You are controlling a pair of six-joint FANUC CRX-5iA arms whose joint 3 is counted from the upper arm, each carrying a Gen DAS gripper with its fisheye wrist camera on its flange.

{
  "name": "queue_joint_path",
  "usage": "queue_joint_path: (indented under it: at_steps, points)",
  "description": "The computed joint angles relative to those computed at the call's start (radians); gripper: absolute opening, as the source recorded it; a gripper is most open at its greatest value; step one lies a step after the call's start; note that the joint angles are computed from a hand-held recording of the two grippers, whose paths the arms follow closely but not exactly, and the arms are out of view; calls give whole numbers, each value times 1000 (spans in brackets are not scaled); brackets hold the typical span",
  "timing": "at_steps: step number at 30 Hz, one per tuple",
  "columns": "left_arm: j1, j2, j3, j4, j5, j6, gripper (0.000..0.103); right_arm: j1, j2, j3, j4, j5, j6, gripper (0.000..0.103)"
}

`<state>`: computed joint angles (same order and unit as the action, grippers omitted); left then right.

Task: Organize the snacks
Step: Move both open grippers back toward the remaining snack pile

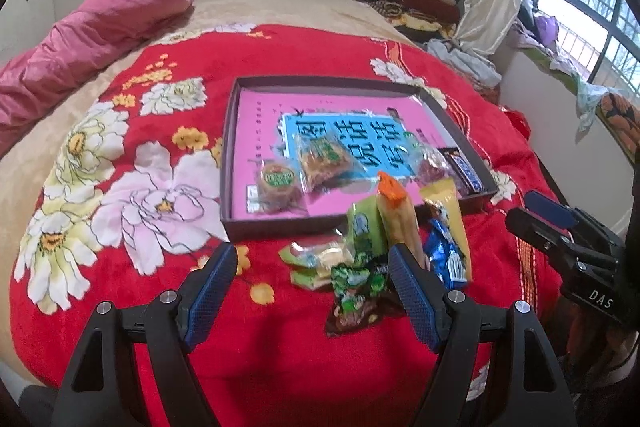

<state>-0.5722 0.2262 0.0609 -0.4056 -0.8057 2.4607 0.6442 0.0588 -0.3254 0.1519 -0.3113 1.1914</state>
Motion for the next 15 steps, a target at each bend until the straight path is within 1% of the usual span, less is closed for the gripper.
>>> queue_joint_path:
  at_steps: [10, 15]
  points:
    - [9, 24, -20, 98, 16, -88, 79, 12, 14, 26, -47, -71, 50, 65]
    - [18, 29, -41, 151, 42, -132, 79, 13, 19, 38, -73, -93, 77, 65]
